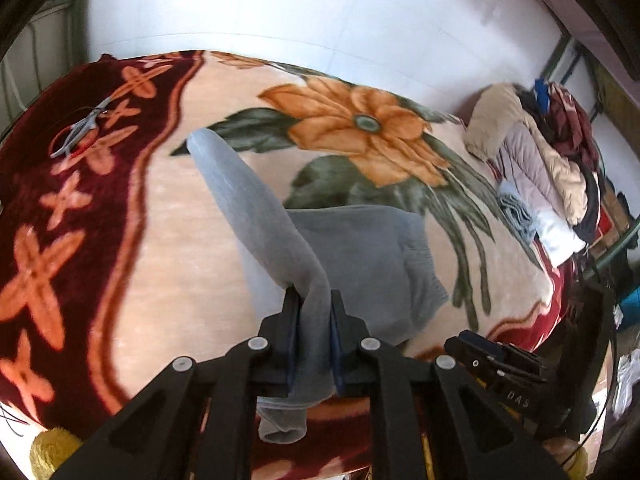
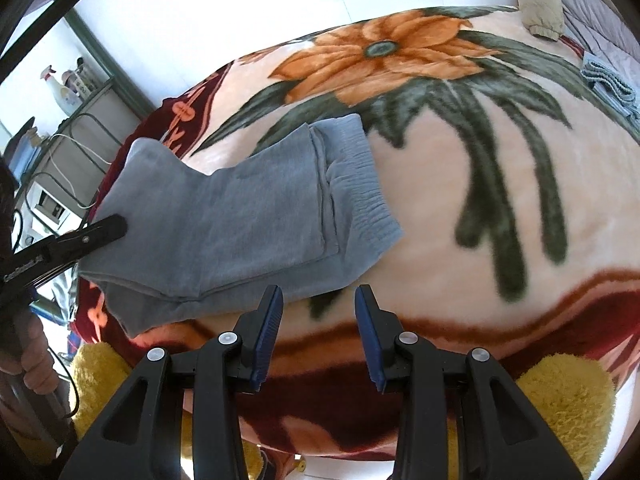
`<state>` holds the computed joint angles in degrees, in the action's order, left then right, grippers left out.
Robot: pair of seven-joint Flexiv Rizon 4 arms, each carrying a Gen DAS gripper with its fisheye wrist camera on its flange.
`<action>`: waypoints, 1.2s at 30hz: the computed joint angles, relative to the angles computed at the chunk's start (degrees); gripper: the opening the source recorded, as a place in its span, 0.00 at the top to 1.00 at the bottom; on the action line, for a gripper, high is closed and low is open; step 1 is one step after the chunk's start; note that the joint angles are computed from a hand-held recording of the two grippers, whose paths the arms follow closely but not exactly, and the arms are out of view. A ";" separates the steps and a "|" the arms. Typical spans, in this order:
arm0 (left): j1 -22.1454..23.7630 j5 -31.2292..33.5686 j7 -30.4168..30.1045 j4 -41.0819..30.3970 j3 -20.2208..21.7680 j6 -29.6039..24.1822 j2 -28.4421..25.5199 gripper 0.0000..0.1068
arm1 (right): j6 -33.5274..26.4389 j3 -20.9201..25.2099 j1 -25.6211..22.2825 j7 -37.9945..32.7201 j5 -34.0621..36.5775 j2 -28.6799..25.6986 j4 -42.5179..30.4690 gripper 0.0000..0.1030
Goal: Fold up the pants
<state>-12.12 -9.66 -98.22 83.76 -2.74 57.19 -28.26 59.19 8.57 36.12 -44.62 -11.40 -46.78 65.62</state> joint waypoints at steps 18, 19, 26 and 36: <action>-4.15 0.92 3.26 -13.75 -1.88 -9.93 -11.54 0.79 | 2.40 0.57 -2.18 1.68 1.52 0.60 3.07 0.63; -4.01 0.33 3.60 -13.72 -2.25 -10.20 -11.65 0.78 | 1.88 0.63 -2.20 1.51 1.45 0.47 2.71 0.63; -4.60 -0.27 4.83 -11.16 -2.07 -8.53 -9.38 0.64 | -1.48 2.65 -3.27 -3.09 2.63 -0.78 -0.53 0.63; -5.08 5.95 -3.76 -7.97 3.26 -6.77 -5.64 0.60 | -7.29 4.06 -2.87 -10.48 6.77 -5.18 -9.93 0.63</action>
<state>-17.20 -3.72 -101.98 75.79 0.51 50.42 -33.90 51.91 12.63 33.25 -55.10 -4.63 -51.97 55.70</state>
